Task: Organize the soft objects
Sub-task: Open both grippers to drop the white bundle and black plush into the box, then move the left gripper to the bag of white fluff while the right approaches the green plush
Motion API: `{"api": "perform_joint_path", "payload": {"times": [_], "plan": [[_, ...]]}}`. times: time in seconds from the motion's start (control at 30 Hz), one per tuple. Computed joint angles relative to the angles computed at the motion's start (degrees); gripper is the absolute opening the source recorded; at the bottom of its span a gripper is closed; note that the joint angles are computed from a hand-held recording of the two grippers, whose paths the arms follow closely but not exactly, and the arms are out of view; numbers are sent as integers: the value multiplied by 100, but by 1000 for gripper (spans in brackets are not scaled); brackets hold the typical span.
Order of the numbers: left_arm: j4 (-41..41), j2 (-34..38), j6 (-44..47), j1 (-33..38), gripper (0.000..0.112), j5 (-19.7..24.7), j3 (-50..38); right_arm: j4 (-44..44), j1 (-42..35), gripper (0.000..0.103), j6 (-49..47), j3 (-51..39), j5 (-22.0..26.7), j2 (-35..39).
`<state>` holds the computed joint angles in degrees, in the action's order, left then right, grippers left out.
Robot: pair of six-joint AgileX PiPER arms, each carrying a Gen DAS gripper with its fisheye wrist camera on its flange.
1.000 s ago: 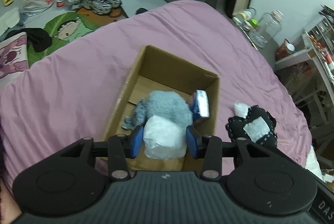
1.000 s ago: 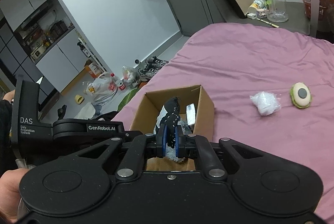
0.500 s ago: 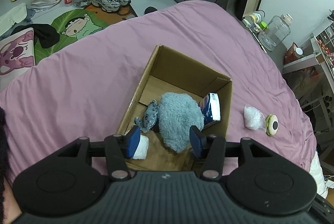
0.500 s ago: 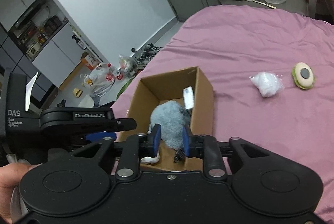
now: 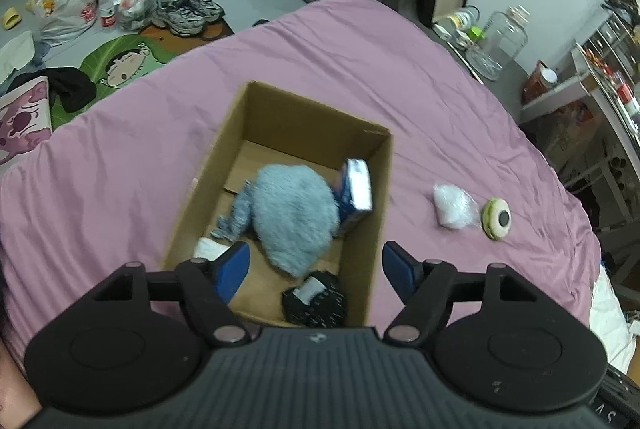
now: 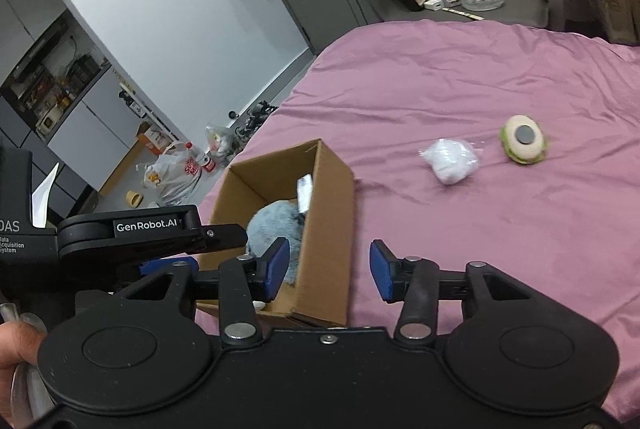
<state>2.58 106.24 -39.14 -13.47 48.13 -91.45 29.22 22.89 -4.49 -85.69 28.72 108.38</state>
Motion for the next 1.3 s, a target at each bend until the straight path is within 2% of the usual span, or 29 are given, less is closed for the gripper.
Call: {"api": "perform_joint_path", "payload": {"times": [0.2, 0.47, 0.57, 0.67, 0.8, 0.87, 1.0, 1.13, 1.23, 1.3], "plan": [[470, 72, -462, -436, 75, 233, -243, 629, -360, 49, -684, 492, -86, -311], [900, 164, -985, -924, 78, 501, -571, 1378, -780, 55, -1598, 951, -103, -605], [1032, 159, -1085, -1071, 83, 537, -670, 1613, -928, 64, -1915, 1079, -93, -692], [1128, 232, -1164, -1203, 93, 648, -867, 1809, -1058, 75, -2229, 1190, -140, -755], [1324, 376, -1318, -1369, 99, 861, -1148, 2236, -1280, 95, -2736, 1297, -178, -791], [1418, 461, -1323, -1454, 102, 955, -1303, 2452, -1391, 101, -2960, 1324, -179, -782], [1442, 631, -1321, -1551, 103, 1153, -1631, 2763, -1632, 103, -3485, 1276, -72, -669], [1496, 870, -1289, -1650, 103, 1405, -2040, 3554, -1907, 103, -4279, 1351, -50, -504], [1627, 1112, -1308, -1744, 103, 1679, -2412, 3820, -2069, 103, -4468, 1313, -20, -316], [1611, 1227, -1267, -1763, 103, 1691, -2567, 3837, -2138, 103, -4508, 1249, -6, -194]]}}
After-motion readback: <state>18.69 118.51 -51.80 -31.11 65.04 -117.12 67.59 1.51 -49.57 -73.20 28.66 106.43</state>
